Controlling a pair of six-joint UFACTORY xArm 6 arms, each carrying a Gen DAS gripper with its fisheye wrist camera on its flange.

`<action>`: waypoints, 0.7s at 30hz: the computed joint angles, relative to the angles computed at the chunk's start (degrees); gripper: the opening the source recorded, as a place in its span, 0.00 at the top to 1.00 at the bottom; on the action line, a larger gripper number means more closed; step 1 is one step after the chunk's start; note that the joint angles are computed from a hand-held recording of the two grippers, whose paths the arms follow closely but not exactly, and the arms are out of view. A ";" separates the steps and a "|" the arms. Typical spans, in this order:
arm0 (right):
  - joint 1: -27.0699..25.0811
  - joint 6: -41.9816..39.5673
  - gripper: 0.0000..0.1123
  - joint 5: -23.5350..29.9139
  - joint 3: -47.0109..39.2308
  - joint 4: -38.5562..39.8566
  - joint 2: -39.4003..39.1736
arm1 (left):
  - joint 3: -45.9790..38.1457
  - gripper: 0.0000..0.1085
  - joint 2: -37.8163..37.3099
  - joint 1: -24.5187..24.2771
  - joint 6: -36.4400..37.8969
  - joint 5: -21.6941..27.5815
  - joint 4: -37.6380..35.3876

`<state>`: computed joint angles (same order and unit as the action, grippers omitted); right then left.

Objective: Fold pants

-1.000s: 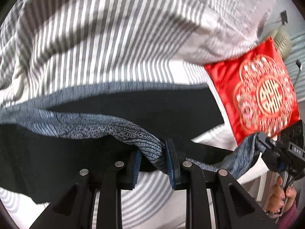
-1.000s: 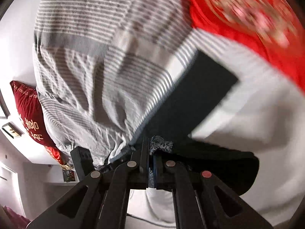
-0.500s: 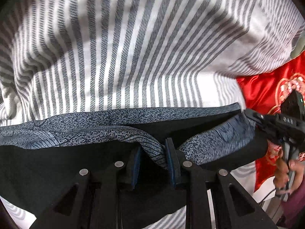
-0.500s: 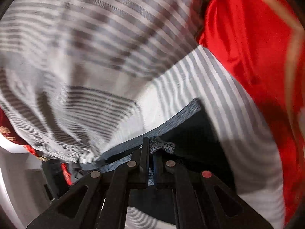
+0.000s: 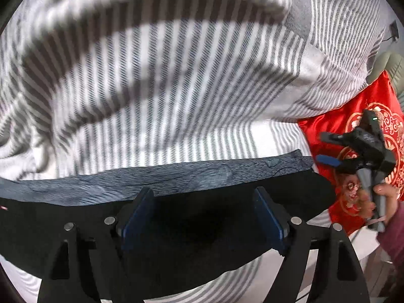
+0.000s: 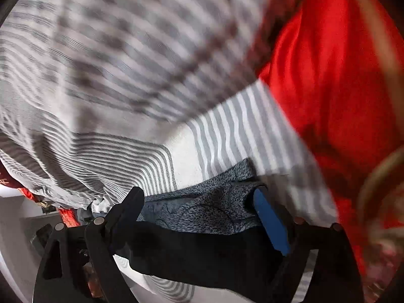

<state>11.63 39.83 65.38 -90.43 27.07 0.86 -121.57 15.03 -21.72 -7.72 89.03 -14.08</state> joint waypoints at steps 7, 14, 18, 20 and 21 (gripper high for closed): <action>4.62 0.81 0.23 6.75 -7.37 -7.18 0.33 | 4.80 0.25 -0.68 -1.80 0.92 1.60 10.10; 4.30 5.64 0.44 9.40 -4.22 -11.87 -0.93 | 9.91 0.25 -2.26 -3.03 -0.32 -0.04 11.42; 2.90 2.40 0.47 9.58 -3.41 -10.60 1.80 | 11.25 0.25 -2.22 -4.54 0.29 -0.67 12.73; 2.75 1.01 0.88 10.05 -3.86 -9.07 3.56 | 11.61 0.25 -2.21 -5.19 0.24 -0.94 13.71; 2.73 0.59 0.95 9.70 -3.98 -8.43 4.26 | 11.58 0.25 -2.17 -5.36 0.09 -0.95 13.95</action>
<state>14.36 40.42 75.08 -94.41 18.64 5.12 -109.98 12.86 -27.08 -7.63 88.07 -0.13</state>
